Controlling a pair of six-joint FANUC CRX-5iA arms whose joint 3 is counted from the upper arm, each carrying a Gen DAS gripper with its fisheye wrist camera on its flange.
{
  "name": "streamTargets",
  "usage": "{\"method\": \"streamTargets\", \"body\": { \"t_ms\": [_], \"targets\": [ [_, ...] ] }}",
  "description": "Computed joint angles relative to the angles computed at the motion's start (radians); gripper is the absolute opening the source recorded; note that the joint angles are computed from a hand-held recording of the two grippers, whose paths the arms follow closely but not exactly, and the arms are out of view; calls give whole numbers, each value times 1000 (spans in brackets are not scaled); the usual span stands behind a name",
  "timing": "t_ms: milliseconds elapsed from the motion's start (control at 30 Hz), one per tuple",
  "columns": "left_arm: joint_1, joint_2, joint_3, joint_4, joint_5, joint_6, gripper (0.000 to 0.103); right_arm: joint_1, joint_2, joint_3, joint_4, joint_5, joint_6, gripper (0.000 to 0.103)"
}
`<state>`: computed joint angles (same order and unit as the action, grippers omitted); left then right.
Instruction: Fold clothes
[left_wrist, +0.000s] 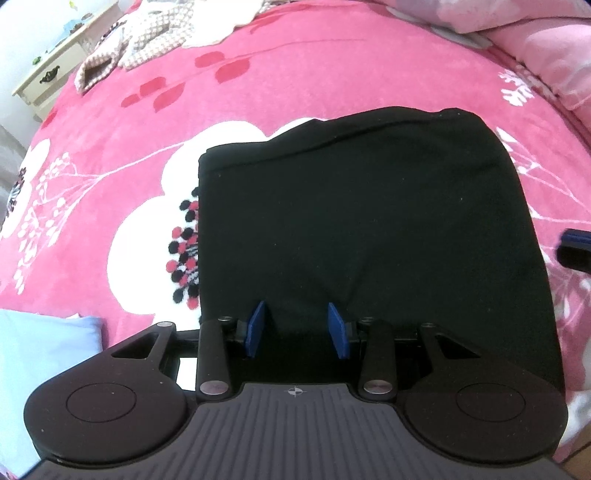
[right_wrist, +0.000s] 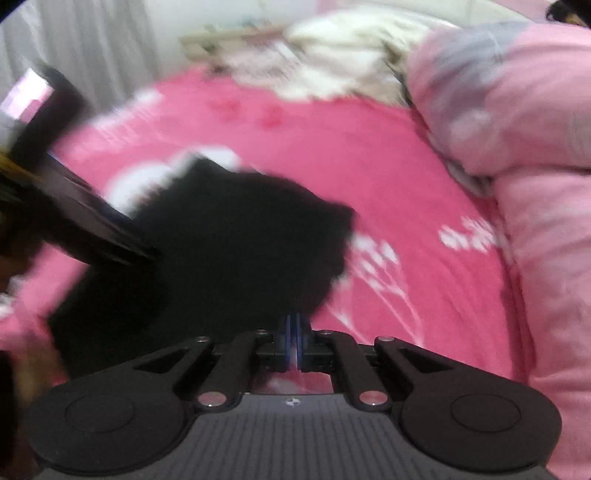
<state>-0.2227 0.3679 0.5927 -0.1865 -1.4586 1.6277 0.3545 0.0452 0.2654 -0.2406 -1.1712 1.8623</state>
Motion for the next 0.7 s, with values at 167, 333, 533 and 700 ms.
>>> {"method": "streamTargets", "body": {
  "t_ms": [167,333,533,700],
  "targets": [
    [-6,5,9,-8,-7,7,38,-22,-20,22,-201,-162,187,3],
    [-9,1,5,-14,-3,2,39,25,-33,-55,-123,-209,180,3],
    [3,-19,-29,2,30,0,42,-49,-15,-3,-187,-313,162,4],
    [24,-67,-97,28,87,7,44,-130,8,48,-268,-288,74,29]
  ]
}}
